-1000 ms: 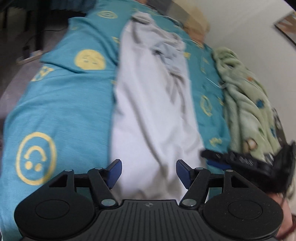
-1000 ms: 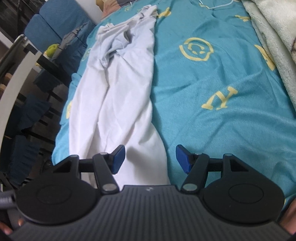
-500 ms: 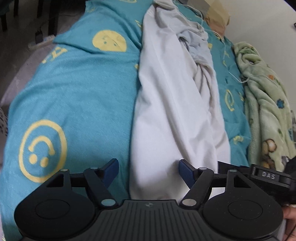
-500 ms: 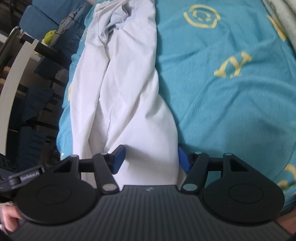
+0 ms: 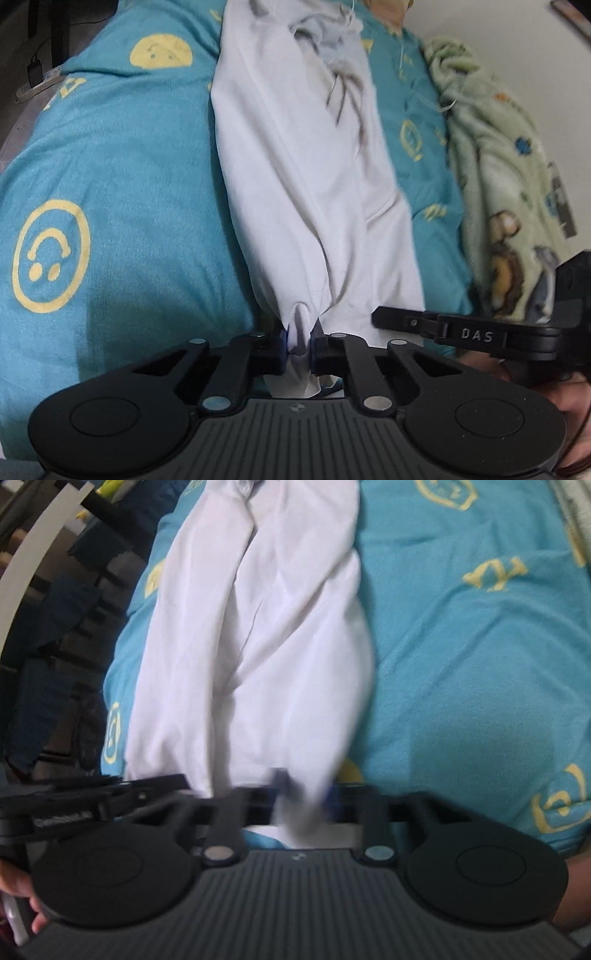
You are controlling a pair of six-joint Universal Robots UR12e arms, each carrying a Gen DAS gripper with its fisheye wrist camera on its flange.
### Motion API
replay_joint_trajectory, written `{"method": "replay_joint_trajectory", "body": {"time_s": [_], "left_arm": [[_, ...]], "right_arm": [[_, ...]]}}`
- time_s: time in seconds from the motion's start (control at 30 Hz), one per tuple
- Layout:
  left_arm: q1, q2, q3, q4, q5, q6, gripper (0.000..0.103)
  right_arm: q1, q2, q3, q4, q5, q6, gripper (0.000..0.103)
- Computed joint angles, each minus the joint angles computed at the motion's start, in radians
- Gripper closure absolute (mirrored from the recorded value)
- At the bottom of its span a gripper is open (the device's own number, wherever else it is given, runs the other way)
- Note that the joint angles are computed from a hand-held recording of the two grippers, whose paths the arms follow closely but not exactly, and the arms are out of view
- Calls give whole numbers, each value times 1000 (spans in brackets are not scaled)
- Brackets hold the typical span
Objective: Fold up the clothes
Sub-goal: 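Grasp the T-shirt hem with the left gripper and lift it toward the collar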
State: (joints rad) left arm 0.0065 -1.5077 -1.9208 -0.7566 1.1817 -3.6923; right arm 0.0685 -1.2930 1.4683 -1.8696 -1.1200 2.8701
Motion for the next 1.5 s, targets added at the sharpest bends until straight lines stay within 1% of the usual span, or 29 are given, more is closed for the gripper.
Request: {"method": "replay_joint_trajectory", "body": {"time_s": [0.1,0.2,0.3,0.47,0.57,0.7,0.8,0.93,1.03,1.13,1.23,1.3,1.37,1.5], "left_arm": [[19,31,-20,86,-34,-77,94],[21,68,-10,124,-11,-100,94],[9,101,2,155,21,-122,94],[-28,166,4,169,74,-115,94],[-80,206,3,159,148,-109,94],[-154,250,-21,183,218,-139,94],[-213,274,-35,198,278,-154,94],[-276,280,-34,223,339,-149,94],[-303,266,-19,230,382,-132,94],[-311,241,-4,238,423,-128,94],[-308,208,12,240,462,-110,94],[-283,183,17,263,454,-109,94],[-248,151,24,292,438,-97,94],[-174,73,55,335,401,-68,94]], "right_arm": [[-27,-19,18,-39,92,47,94],[-46,-48,37,-91,165,81,94],[-58,-78,48,-142,222,93,94],[-90,-135,81,-211,307,105,94],[-109,-173,107,-231,354,98,94],[-146,-229,165,-237,418,67,94],[-179,-271,208,-213,459,25,94],[-221,-314,242,-174,500,-29,94],[-240,-327,251,-175,522,-30,94],[-238,-317,247,-215,525,0,94],[-216,-286,221,-245,506,25,94],[-196,-256,196,-260,481,52,94],[-173,-218,162,-280,455,75,94],[-126,-121,77,-332,405,124,94]]}}
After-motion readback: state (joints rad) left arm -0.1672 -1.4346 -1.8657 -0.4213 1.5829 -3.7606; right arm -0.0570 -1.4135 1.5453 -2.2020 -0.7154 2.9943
